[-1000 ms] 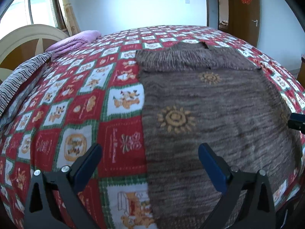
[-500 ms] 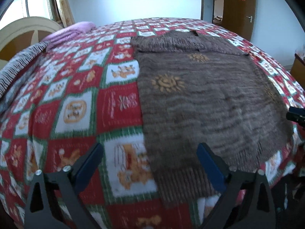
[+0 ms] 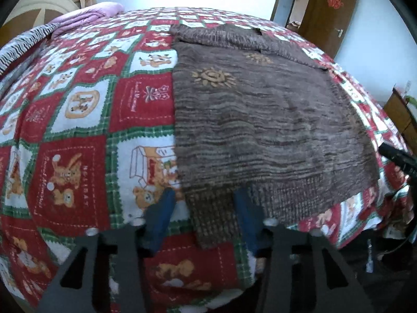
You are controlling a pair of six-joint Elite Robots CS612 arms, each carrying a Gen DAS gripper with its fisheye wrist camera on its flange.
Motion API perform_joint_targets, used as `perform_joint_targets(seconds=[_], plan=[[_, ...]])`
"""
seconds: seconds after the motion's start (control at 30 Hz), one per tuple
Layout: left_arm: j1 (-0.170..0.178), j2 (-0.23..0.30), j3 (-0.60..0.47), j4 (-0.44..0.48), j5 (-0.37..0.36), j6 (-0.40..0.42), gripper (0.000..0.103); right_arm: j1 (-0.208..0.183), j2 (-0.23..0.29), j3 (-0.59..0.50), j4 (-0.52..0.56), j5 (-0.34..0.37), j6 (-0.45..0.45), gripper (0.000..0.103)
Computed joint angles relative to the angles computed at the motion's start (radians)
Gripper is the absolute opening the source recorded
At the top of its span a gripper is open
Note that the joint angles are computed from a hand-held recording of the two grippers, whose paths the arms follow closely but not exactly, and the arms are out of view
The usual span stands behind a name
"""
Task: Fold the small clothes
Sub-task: 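Grasp the ribbed sweater hem with the left gripper while the right gripper grasps it too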
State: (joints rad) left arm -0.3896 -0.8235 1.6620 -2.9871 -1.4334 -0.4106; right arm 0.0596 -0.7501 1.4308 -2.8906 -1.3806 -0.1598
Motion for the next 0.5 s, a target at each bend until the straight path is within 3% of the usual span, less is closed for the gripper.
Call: perform_joint_targets(seconds=[0.03,0.07,0.5], plan=[[0.002,0.0,0.002,-0.009,-0.017,0.004,0.015,0.0,0.0,0.001,-0.003,-0.001,0.002,0.055],[0.008,-0.001,0.002,-0.02,-0.051,0.009,0.008,0.0,-0.001,0.003,-0.006,-0.002,0.004,0.055],[0.009,-0.024,0.026,-0.064,-0.001,0.004,0.008,-0.015,-0.022,0.034,-0.026,-0.012,0.016,0.055]])
